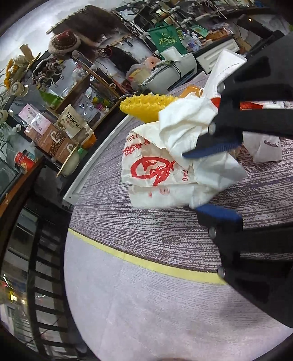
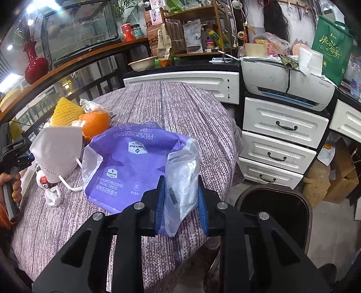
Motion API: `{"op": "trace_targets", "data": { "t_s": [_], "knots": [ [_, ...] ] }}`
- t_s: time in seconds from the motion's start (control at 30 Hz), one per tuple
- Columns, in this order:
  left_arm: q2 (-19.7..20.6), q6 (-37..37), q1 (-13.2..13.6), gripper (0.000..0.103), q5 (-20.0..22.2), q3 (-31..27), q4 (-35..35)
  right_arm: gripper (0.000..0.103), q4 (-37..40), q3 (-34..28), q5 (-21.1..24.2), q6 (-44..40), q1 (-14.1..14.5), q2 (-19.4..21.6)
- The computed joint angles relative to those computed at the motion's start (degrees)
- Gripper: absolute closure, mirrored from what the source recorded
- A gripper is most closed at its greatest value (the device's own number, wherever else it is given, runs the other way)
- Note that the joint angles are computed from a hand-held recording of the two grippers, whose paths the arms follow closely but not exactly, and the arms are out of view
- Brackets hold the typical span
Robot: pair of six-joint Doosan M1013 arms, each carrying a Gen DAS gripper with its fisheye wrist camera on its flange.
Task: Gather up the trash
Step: 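Grasp the white plastic bag with the left gripper while the right gripper lifts the purple package, then carry both items over the bin and open both grippers to drop them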
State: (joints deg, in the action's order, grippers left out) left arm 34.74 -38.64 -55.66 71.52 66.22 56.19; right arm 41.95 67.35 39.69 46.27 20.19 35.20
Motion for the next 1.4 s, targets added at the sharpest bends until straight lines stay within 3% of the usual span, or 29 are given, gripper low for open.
{"op": "trace_targets", "data": {
  "t_s": [0.03,0.23,0.43,0.57,0.8,1.03,1.3,1.4],
  "knots": [
    [0.04,0.31,-0.21,0.088,0.36,-0.15,0.22,0.076,0.25,0.09,0.0,-0.2,-0.03,-0.05],
    [1.61,3.71,-2.12,0.092,8.43,-4.17,3.87,0.076,2.41,0.89,-0.46,-2.22,-0.18,-0.66],
    [2.85,5.85,-3.81,0.092,13.16,-7.66,6.63,0.078,6.35,2.77,-1.87,-6.94,-0.38,-2.02],
    [3.92,8.12,-4.93,0.093,15.92,-10.4,8.61,0.086,10.46,4.37,-2.64,-12.67,-0.62,-3.22],
    [7.26,15.65,-6.42,0.093,21.8,-18.07,13.6,0.089,18.07,7.53,-3.41,-22.27,-1.53,-5.44],
    [10.97,22.08,-6.97,0.093,19.87,-25.74,15.52,0.09,25.48,10.34,-2.28,-29.51,-3.38,-7.57],
    [16.35,28.82,-6.48,0.093,10.88,-35.99,14.93,0.09,31.38,13.54,-3.74,-34.97,-6.25,-10.17],
    [19.85,33.66,-6.08,0.093,8.84,-42.54,13.15,0.09,32.9,14.31,-6.2,-36.47,-7.36,-10.61]
  ]
}}
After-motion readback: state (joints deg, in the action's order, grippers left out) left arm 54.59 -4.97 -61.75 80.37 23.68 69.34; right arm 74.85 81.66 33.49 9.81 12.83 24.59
